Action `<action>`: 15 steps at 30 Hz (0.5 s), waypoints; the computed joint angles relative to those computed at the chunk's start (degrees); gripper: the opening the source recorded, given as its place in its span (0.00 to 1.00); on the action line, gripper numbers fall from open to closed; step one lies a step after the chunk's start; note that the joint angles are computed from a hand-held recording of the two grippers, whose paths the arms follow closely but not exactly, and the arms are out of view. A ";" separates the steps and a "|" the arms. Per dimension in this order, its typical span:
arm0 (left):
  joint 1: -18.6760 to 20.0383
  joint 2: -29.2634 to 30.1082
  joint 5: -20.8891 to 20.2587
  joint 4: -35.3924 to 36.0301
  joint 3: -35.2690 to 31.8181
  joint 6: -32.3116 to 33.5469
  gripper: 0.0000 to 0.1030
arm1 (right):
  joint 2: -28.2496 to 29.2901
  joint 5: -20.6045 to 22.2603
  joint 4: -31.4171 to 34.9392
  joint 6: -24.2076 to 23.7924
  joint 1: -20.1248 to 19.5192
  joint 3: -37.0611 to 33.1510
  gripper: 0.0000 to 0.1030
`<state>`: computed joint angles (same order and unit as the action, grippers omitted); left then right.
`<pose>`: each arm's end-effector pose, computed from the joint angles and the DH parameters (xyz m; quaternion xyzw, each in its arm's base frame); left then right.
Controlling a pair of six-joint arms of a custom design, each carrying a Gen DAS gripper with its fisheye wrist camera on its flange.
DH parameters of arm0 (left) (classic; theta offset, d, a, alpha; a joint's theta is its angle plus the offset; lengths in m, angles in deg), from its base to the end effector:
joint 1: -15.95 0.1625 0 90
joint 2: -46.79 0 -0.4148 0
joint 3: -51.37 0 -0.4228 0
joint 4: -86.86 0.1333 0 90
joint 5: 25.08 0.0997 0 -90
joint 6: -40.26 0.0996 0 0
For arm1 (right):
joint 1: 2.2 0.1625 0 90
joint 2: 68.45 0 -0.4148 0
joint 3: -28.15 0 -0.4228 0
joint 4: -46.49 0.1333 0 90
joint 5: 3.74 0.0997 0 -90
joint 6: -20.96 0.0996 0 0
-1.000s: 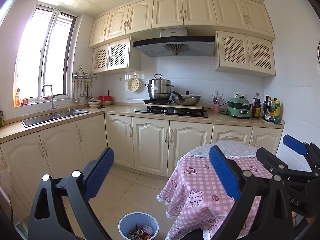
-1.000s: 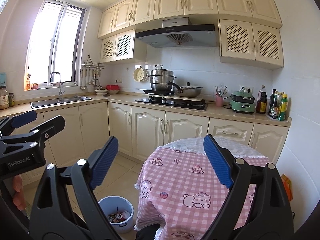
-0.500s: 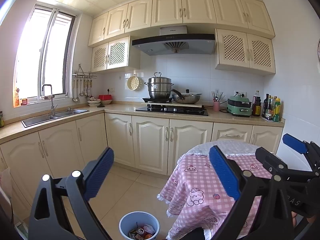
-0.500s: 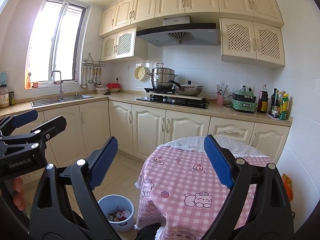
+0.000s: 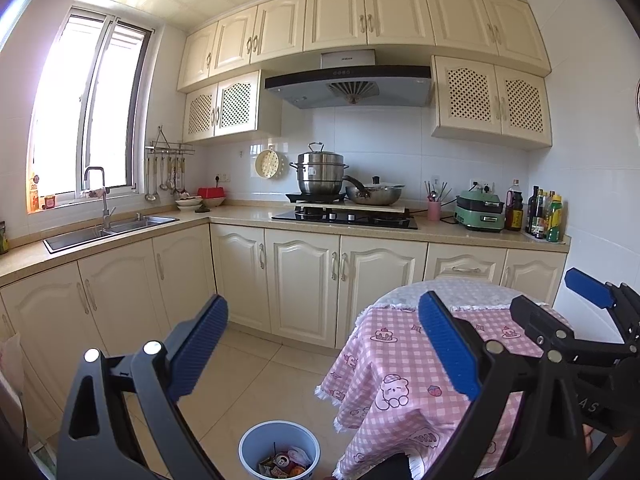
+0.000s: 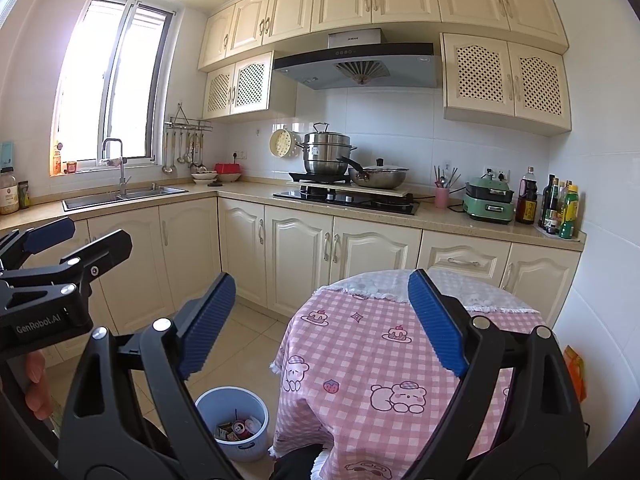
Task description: Collect trash
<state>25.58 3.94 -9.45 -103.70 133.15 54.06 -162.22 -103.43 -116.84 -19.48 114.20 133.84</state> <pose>-0.6092 -0.3359 0.2794 0.1023 0.6523 -0.6343 0.4021 0.3357 -0.4142 0.5296 0.4359 -0.7388 0.4961 0.1343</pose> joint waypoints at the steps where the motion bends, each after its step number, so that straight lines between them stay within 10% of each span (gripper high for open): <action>1: 0.01 0.04 0.04 -0.02 -0.06 0.03 0.91 | -0.03 -0.01 0.05 -0.04 -0.02 0.04 0.84; 15: 0.15 0.05 0.16 -1.48 -0.04 1.62 0.91 | -0.22 0.40 0.38 -0.47 -0.70 0.40 0.84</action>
<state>25.73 4.00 -9.29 -105.19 133.11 55.68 -162.43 -103.03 -116.46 -19.95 113.50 134.24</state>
